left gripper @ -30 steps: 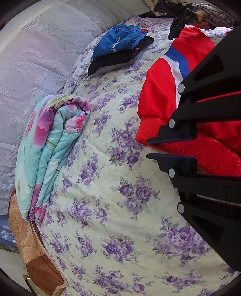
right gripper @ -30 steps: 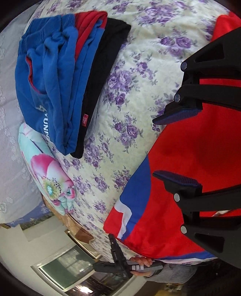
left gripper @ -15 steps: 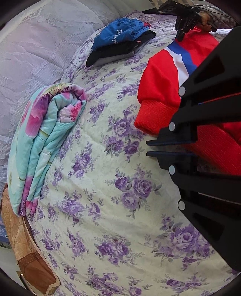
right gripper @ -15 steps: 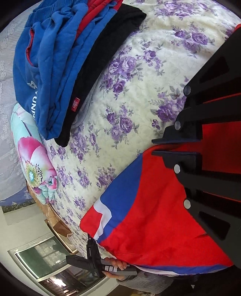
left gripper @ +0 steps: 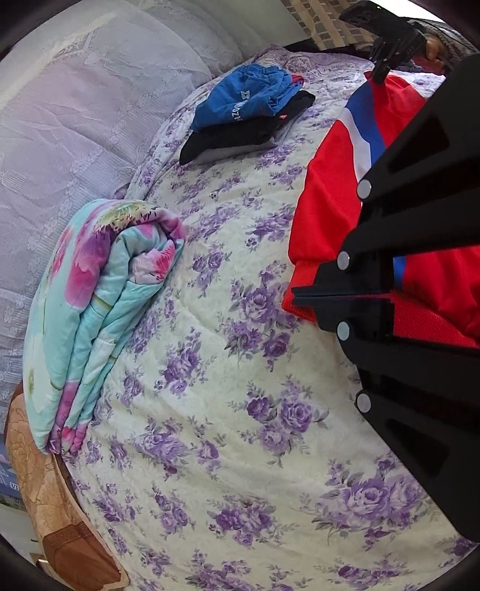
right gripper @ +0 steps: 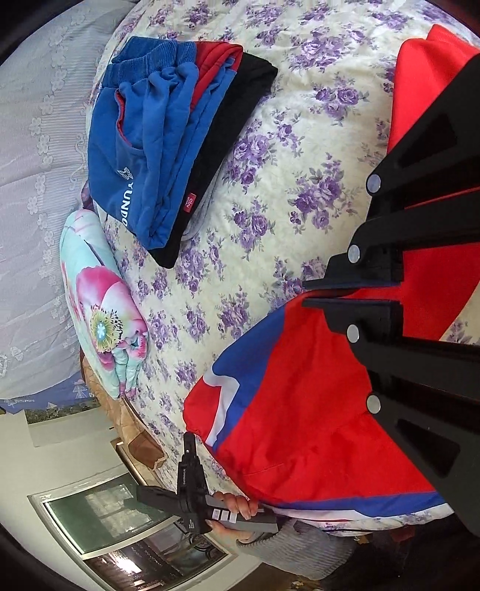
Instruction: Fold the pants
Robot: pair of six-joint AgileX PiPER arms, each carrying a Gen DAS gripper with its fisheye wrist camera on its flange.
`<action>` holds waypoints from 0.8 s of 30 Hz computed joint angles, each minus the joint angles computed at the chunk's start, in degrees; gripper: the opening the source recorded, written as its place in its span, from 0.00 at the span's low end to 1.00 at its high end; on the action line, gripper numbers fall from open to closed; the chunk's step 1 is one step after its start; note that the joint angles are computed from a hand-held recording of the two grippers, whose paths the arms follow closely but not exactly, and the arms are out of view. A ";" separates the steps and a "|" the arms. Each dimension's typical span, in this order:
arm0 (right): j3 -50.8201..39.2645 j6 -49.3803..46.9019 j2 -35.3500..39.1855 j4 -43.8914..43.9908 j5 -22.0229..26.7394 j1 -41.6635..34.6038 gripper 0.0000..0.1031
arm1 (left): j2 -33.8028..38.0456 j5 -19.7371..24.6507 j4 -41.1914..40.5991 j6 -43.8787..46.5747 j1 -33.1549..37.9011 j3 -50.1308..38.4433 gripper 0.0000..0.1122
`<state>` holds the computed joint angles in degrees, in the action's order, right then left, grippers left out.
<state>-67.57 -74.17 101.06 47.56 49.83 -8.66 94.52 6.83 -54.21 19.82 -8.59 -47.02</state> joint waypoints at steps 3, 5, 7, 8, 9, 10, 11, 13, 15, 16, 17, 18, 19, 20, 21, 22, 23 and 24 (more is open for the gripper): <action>1.12 -0.02 -1.44 0.39 0.35 -0.21 0.04 | 0.60 1.72 2.16 -2.87 0.90 -0.99 0.00; 1.50 -0.25 -2.09 0.54 0.59 -0.39 0.04 | 0.86 3.39 3.18 -4.66 1.68 -1.86 0.00; 1.44 -0.30 -2.28 0.70 1.06 -0.61 0.04 | 0.75 4.38 2.61 -4.39 2.10 -2.58 0.11; 1.42 -0.42 -2.32 0.83 1.34 -0.77 0.04 | 0.77 4.53 5.43 -7.36 1.98 -3.12 0.22; 1.42 -0.42 -2.31 0.95 1.25 -0.66 0.04 | 0.78 4.34 9.80 -12.26 1.71 -3.56 0.28; 1.78 -0.71 -2.59 1.20 1.34 -0.92 0.04 | 0.80 4.05 13.18 -16.24 1.41 -3.89 0.36; 1.99 -0.87 -2.74 1.40 1.62 -1.22 0.04 | 1.02 4.24 15.63 -18.76 1.24 -4.38 0.37; 2.13 -1.32 -2.75 1.74 1.93 -1.59 0.04 | 2.27 6.23 20.54 -22.96 0.93 -6.20 0.36; 2.30 -1.44 -2.80 1.96 2.10 -1.77 0.04 | 3.83 8.32 23.21 -25.59 0.76 -7.82 0.24; 2.21 -1.50 -2.69 2.09 2.31 -1.90 0.04 | 4.28 8.30 26.58 -28.98 0.37 -8.29 0.24; 2.11 -1.47 -2.60 2.16 2.43 -1.98 0.04 | 4.49 8.18 28.37 -30.80 0.17 -8.53 0.22; 2.00 -1.39 -2.51 2.21 2.51 -1.98 0.04 | 4.64 8.40 28.69 -31.04 0.22 -8.84 0.21; 1.90 -1.28 -2.46 2.26 2.63 -2.03 0.04 | 4.62 8.58 28.33 -30.63 0.39 -9.00 0.18; 1.82 -1.21 -2.45 2.32 2.69 -2.06 0.04 | 4.40 8.51 27.06 -29.38 0.72 -8.84 0.15; 1.88 -1.26 -2.52 2.46 2.68 -2.11 0.04 | 4.05 8.38 24.99 -27.27 1.07 -8.52 0.13; 2.03 -1.38 -2.67 2.65 2.75 -2.26 0.04 | 3.60 8.30 23.15 -25.37 1.43 -8.17 0.10; 2.19 -1.51 -2.83 2.88 2.82 -2.42 0.04 | 2.96 8.09 21.39 -23.53 1.67 -7.62 0.07; 2.38 -1.54 -3.06 3.03 2.98 -2.60 0.04 | 2.09 7.79 20.46 -22.37 1.72 -6.90 0.07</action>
<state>-65.18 -75.71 98.00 50.59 52.81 -11.26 96.60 14.62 -33.75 -2.55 -6.87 -53.92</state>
